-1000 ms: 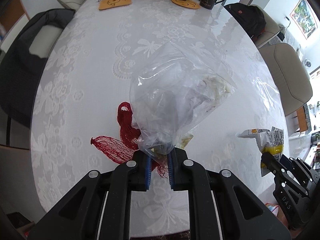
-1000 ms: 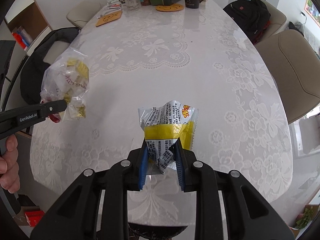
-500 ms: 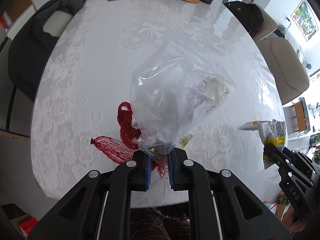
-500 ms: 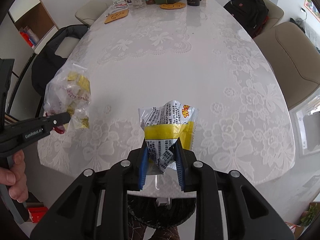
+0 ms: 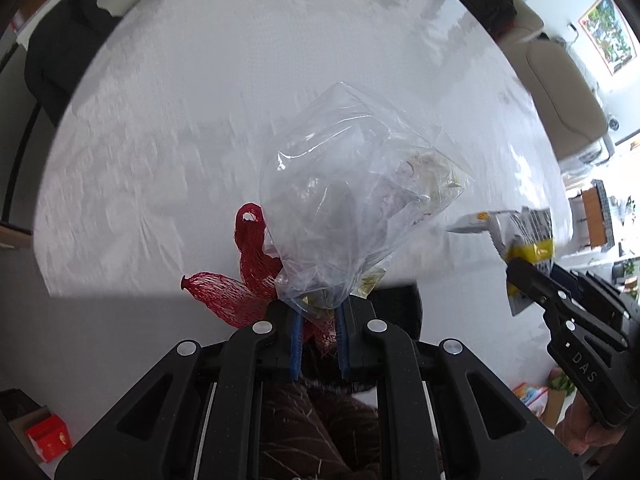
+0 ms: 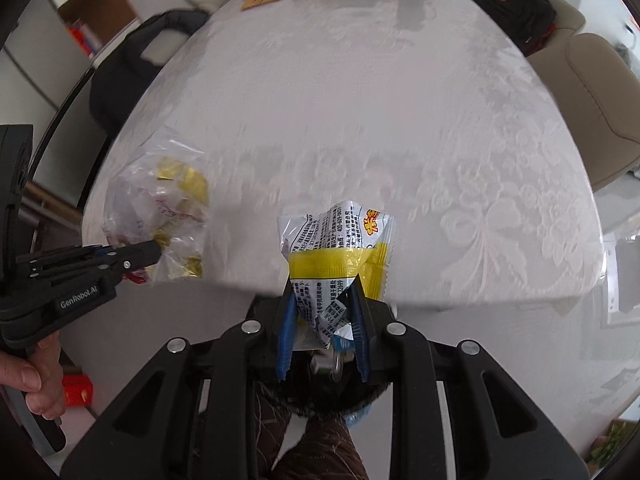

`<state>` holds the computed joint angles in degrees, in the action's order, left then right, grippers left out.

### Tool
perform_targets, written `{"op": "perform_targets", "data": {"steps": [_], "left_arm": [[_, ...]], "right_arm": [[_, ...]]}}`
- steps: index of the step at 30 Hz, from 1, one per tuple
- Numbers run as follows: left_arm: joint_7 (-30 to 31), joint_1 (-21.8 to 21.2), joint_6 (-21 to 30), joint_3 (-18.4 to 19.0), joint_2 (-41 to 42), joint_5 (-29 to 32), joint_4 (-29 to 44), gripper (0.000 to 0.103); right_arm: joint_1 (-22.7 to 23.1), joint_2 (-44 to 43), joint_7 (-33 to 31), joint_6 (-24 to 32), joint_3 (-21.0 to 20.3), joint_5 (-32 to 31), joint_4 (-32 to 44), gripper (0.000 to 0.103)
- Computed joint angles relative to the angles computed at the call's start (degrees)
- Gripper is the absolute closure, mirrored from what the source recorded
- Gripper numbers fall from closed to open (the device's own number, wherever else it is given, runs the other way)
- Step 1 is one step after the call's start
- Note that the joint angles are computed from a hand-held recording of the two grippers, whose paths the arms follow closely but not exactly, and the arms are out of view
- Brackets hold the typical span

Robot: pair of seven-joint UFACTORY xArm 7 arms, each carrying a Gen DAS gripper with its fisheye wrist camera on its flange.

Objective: Collect trash
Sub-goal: 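Carry the plastic bag and snack wrapper from the table over the bin, then open the left tool over the bin to drop the plastic bag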

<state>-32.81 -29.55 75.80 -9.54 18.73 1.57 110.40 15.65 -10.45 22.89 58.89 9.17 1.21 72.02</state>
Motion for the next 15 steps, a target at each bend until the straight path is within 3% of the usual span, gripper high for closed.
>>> {"op": "perform_targets", "data": {"steps": [9, 15], "left_arm": [[-0.5, -1.3, -3.8, -2.6, -6.3, -1.8, -14.8, 0.091], [-0.6, -2.8, -5.5, -3.7, -4.1, -2.6, -17.9, 0.091]], "right_arm": [[1.3, -9.3, -3.0, -1.9, -0.3, 5.2, -13.9, 0.08], [0.7, -13.9, -2.1, -1.3, -0.6, 5.9, -20.1, 0.08]]}}
